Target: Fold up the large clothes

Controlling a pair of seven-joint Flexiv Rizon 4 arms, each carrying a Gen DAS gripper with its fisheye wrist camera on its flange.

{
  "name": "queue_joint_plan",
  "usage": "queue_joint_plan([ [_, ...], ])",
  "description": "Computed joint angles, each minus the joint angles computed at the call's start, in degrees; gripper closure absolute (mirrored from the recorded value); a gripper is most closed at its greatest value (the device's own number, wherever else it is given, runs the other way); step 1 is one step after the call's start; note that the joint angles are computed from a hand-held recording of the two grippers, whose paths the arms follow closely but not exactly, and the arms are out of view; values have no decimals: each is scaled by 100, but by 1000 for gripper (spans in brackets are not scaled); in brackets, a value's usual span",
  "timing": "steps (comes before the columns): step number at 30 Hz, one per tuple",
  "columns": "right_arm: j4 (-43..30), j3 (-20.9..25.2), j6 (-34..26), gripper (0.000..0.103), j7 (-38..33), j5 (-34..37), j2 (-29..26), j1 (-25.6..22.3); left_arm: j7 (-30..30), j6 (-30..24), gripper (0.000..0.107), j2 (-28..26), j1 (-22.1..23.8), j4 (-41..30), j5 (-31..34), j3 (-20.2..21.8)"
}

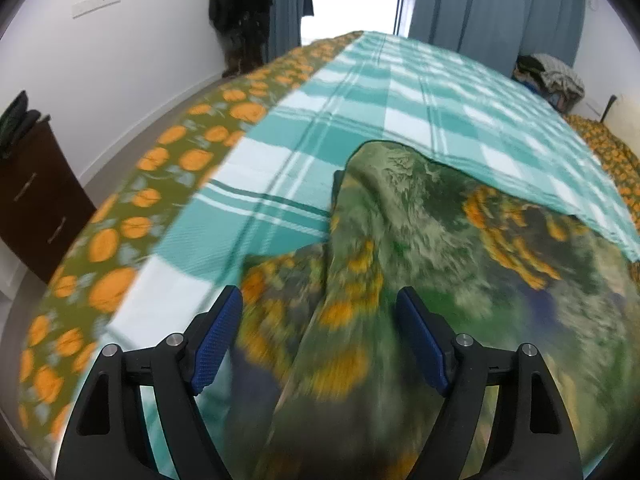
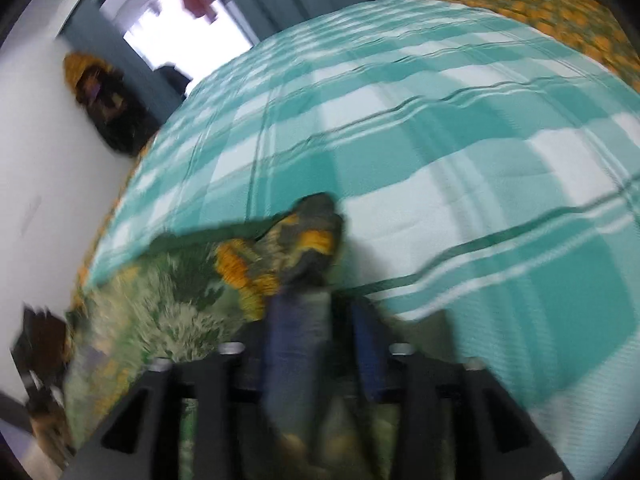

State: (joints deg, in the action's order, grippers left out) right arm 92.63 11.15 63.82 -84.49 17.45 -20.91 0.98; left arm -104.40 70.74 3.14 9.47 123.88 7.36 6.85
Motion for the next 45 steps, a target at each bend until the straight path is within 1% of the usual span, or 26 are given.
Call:
queue_joint_plan([
  [3, 503, -9, 542, 47, -214, -120, 516, 7, 408, 89, 26, 494, -179, 246, -314, -14],
  [5, 821, 176, 727, 47, -761, 47, 913, -55, 685, 199, 23, 634, -333, 258, -429, -138],
  [6, 979, 317, 739, 47, -1166, 288, 1149, -89, 878, 280, 20, 634, -460, 231, -535, -219],
  [7, 1047, 409, 661, 47, -1526, 605, 1315, -109, 1101, 338, 17, 578, -615, 185, -714, -293],
  [8, 1077, 537, 454, 47, -2024, 1122, 1507, -166, 1329, 360, 16, 508, -764, 146, -936, -337],
  [9, 1084, 644, 85, 47, -2591, 1765, 1709, -228, 1663, 380, 16, 374, -980, 97, -1286, -391],
  [11, 1238, 634, -411, 47, -3057, 2346, 1976, -168, 2082, 317, 16, 114, -1247, 1, -1751, -528],
  [12, 1375, 617, -526, 47, -3080, 2418, 2052, -85, 2258, 234, 16, -94, -1350, -76, -1956, -620],
  [13, 1494, 582, -524, 47, -3005, 2369, 2075, 2, 2192, 136, 16, -237, -1371, -165, -1872, -670],
  [15, 1892, 535, -139, 47, -2489, 1843, 2018, 216, 1435, -314, 15, -660, -1356, -540, -1065, -701],
  [16, 2004, 469, -9, 47, -2363, 1803, 1992, 284, 1161, -318, 11, -851, -1372, -594, -907, -664],
  [18, 2015, 299, -3, 47, -2619, 2299, 2042, 345, 998, 61, 6, -971, -1388, -461, -969, -607],
  [20, 2063, 142, 94, 47, -2540, 2265, 2077, 458, 1172, 78, 5, -949, -1352, -416, -1196, -609],
  [23, 2091, -140, 145, 48, -2442, 2337, 2114, 571, 1023, -406, 6, -783, -1395, -644, -777, -486],
  [25, 2064, -268, 163, 48, -2497, 2613, 2132, 605, 1047, -483, 9, -655, -1391, -698, -770, -508],
  [27, 2302, -223, 779, 47, -2218, 2325, 2266, 704, 1095, -314, 9, -568, -1408, -662, -854, -556],
  [28, 2286, -269, 823, 47, -2452, 2476, 2312, 749, 1054, -257, 9, -601, -1404, -730, -845, -576],
  [30, 2178, -399, 538, 47, -2927, 2902, 2371, 816, 825, -246, 9, -815, -1422, -986, -734, -620],
  [31, 2133, -436, 416, 47, -2995, 2965, 2338, 848, 642, -284, 9, -972, -1421, -1178, -629, -599],
  [33, 2171, -414, 433, 47, -2899, 2824, 2252, 888, 306, -407, 9, -1340, -1445, -1550, -501, -542],
  [35, 2278, -393, 458, 47, -2920, 2796, 2323, 885, 3, -804, 9, -1633, -1475, -1851, -431, -435],
  [36, 2298, -401, 452, 47, -2979, 2817, 2355, 890, -19, -945, 9, -1713, -1451, -1883, -519, -432],
  [37, 2290, -426, 404, 47, -3034, 2840, 2379, 892, 29, -896, 8, -1733, -1410, -1801, -665, -460],
  [39, 2318, -489, 305, 47, -3019, 2875, 2483, 863, 41, -710, 8, -1609, -1470, -1623, -578, -423],
  [41, 2366, -566, 206, 47, -2891, 2876, 2580, 825, 398, -703, 8, -1371, -1487, -1376, -566, -476],
  [45, 2479, -696, 21, 47, -2162, 2714, 2682, 710, 1011, -613, 8, -742, -1568, -746, -368, -507],
])
